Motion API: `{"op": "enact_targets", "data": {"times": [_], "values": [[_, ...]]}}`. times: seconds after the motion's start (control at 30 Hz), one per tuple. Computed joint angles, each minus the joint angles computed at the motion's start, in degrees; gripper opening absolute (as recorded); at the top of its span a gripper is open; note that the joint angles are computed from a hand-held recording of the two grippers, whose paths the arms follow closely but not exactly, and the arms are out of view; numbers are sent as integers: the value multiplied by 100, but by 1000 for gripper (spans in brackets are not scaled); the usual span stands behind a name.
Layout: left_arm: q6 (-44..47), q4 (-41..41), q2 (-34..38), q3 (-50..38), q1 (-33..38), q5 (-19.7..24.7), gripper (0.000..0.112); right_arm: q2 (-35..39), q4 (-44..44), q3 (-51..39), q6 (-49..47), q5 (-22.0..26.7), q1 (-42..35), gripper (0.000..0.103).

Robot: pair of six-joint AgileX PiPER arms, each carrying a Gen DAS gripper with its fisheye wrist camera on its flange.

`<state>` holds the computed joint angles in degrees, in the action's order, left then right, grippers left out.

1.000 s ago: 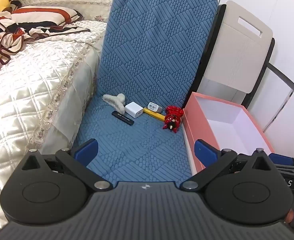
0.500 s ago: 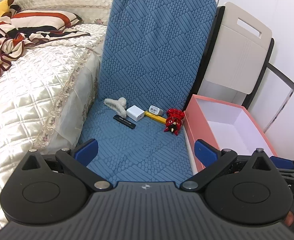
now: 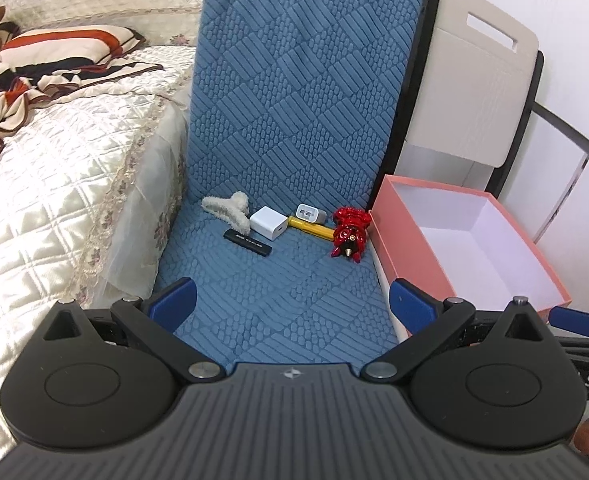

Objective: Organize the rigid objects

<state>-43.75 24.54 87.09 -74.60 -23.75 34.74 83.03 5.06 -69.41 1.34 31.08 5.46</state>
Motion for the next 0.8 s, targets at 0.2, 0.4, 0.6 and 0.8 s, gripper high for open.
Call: {"op": "enact_targets", "data": {"times": [0.2, 0.4, 0.6, 0.8], "values": [[83, -111, 166, -104, -7, -32, 103, 28, 192, -12, -178, 64, -27, 103], [-178, 150, 218, -231, -206, 188, 103, -41, 366, -33, -429, 128, -58, 103], [-345, 303, 173, -307, -368, 371, 103, -110, 614, -35, -731, 139, -158, 103], [-415, 414, 143, -353, -438, 431, 103, -101, 803, -45, -922, 101, -245, 103]]}}
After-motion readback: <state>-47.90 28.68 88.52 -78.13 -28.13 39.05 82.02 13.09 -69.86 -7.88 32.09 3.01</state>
